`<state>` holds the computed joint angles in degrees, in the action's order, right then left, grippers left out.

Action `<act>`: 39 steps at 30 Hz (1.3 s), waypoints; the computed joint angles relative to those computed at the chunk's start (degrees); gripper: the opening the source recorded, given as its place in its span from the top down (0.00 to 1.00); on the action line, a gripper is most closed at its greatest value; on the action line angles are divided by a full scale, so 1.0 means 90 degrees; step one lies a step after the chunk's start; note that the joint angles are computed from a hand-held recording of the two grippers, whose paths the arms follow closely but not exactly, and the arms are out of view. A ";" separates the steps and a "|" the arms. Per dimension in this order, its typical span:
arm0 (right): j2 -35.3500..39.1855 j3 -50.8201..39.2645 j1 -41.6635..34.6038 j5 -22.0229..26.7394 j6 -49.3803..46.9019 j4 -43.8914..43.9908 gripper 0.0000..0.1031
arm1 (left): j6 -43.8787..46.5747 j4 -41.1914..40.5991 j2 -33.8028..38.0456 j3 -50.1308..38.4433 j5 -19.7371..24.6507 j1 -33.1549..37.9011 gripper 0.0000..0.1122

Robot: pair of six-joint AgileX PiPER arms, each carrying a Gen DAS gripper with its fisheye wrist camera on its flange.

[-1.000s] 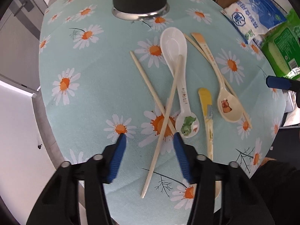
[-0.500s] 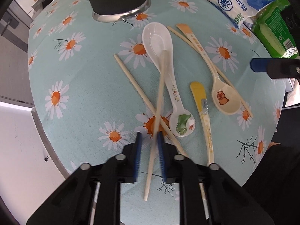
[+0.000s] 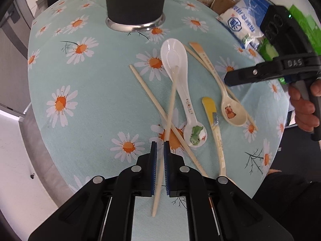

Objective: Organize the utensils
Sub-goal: 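Grasp a wooden chopstick with the left tool while the right tool grasps another chopstick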

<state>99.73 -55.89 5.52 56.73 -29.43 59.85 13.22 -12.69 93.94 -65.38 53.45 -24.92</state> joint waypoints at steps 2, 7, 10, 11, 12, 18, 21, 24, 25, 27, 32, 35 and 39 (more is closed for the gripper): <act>0.0109 -0.0067 0.0030 0.0007 -0.0017 0.0016 0.75 | 0.0225 -0.0273 -0.0126 0.0146 -0.0037 0.0191 0.95; 0.0343 -0.0279 0.0056 0.0046 0.0026 -0.0037 0.77 | 0.0609 -0.0694 -0.0305 0.0389 -0.0067 0.0514 0.95; 0.0441 -0.0398 0.0104 0.0106 0.0080 -0.0047 0.82 | 0.0567 -0.0709 -0.0322 0.0441 -0.0080 0.0412 0.95; 0.0473 -0.0424 0.0115 0.0096 0.0080 -0.0076 0.86 | 0.0603 -0.0714 -0.0330 0.0445 -0.0053 0.0411 0.95; 0.0479 -0.0457 0.0192 0.0049 0.0151 -0.0082 0.90 | 0.0525 -0.0705 -0.0211 0.0389 -0.0132 0.0310 0.95; 0.0489 -0.0399 0.0085 0.0145 -0.0142 0.0129 0.94 | 0.0503 -0.0552 -0.0078 0.0206 0.0058 0.0321 0.93; 0.0367 -0.0250 -0.0030 0.0211 -0.0294 0.0226 0.94 | 0.0489 -0.0465 -0.0048 0.0133 0.0126 0.0340 0.93; 0.0205 0.0051 -0.0260 0.0343 -0.0633 0.0422 0.94 | 0.0479 -0.0401 -0.0063 0.0060 0.0196 0.0287 0.93; 0.0160 0.0091 -0.0316 0.0382 -0.0688 0.0442 0.94 | 0.0493 -0.0405 -0.0040 0.0014 0.0266 0.0262 0.87; 0.0131 0.0174 -0.0367 0.0405 -0.0811 0.0530 0.94 | 0.0448 -0.0370 -0.0010 -0.0032 0.0303 0.0196 0.64; -0.0009 0.0279 -0.0628 0.0601 -0.0990 0.0566 0.94 | 0.0411 -0.0251 0.0074 -0.0197 0.0426 0.0027 0.60; -0.0087 0.0324 -0.0782 0.0732 -0.1102 0.0537 0.94 | 0.0351 -0.0091 0.0190 -0.0321 0.0530 -0.0091 0.61; -0.0117 0.0272 -0.0915 0.0888 -0.1110 0.0472 0.94 | 0.0224 0.0122 0.0423 -0.0511 0.0719 -0.0232 0.82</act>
